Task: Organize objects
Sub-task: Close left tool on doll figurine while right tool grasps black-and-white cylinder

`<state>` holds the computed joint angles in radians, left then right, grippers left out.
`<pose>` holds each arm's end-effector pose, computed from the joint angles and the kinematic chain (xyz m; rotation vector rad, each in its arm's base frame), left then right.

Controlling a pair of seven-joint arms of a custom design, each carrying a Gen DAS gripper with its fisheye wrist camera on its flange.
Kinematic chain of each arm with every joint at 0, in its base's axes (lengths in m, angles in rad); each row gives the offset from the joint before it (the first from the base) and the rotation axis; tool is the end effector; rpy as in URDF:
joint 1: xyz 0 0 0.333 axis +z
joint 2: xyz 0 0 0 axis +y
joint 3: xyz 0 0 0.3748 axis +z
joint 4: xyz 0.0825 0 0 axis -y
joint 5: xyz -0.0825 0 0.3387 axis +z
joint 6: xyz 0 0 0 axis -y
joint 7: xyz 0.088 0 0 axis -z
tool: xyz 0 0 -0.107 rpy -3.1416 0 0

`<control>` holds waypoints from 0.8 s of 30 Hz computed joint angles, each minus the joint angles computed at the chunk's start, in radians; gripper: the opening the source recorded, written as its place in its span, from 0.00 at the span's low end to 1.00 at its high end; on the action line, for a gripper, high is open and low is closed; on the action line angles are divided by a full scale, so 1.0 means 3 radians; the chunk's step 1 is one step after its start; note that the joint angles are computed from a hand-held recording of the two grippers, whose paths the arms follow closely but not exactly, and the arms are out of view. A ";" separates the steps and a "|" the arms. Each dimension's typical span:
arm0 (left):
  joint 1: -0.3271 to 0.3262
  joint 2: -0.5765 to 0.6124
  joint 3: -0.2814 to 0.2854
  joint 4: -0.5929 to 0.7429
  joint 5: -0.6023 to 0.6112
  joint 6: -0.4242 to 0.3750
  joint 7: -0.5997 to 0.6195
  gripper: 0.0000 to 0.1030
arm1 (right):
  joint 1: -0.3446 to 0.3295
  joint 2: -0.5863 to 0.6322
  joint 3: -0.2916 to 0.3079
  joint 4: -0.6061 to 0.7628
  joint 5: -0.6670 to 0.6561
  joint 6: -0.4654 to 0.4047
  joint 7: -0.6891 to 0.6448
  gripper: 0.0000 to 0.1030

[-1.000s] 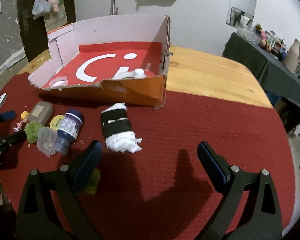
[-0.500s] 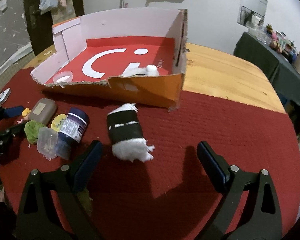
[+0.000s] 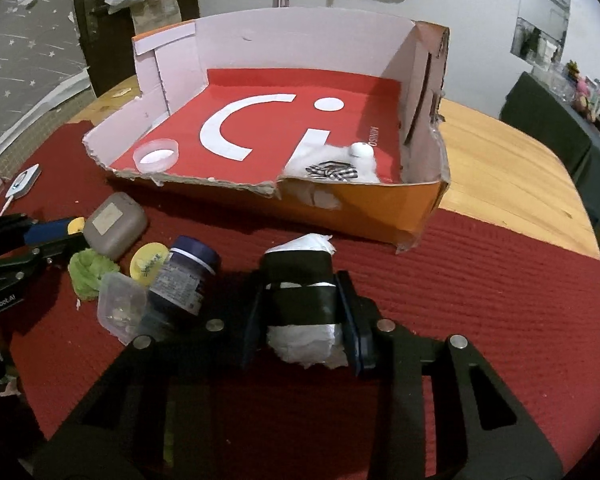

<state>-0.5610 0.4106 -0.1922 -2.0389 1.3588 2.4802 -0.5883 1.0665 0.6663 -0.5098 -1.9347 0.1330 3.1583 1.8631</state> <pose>0.4371 -0.4020 0.3338 -2.0340 1.4716 -0.6771 0.5434 0.3988 0.3315 -2.0751 1.4896 -0.5850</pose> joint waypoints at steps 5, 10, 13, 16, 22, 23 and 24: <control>0.0012 -0.0068 -0.0008 -0.0051 0.0129 0.0079 -0.0152 0.21 | -0.0147 -0.0166 0.0279 -0.0175 0.0155 0.0270 -0.0114 0.32; -0.0030 -0.0139 -0.0047 -0.0056 0.0165 -0.0062 -0.0152 0.21 | -0.0269 -0.0317 0.0526 -0.0278 0.0353 0.0438 -0.0309 0.32; -0.0037 -0.0169 -0.0072 -0.0064 0.0194 -0.0108 -0.0172 0.21 | -0.0193 -0.0335 0.0494 -0.0292 0.0477 0.0462 -0.0418 0.32; -0.0034 -0.0179 -0.0092 -0.0060 0.0207 -0.0124 -0.0168 0.21 | -0.0206 -0.0340 0.0549 -0.0290 0.0604 0.0467 -0.0518 0.32; -0.0019 -0.0221 -0.0112 -0.0061 0.0281 -0.0088 -0.0208 0.21 | -0.0518 -0.0419 0.0964 -0.0332 0.0778 0.0601 -0.0701 0.32; -0.0003 -0.0230 -0.0111 -0.0057 0.0311 -0.0047 -0.0220 0.21 | -0.0618 -0.0446 0.1086 -0.0342 0.0794 0.0642 -0.0738 0.32; 0.0022 -0.0241 -0.0108 -0.0050 0.0353 0.0018 -0.0238 0.21 | -0.0762 -0.0478 0.1257 -0.0350 0.0794 0.0710 -0.0774 0.32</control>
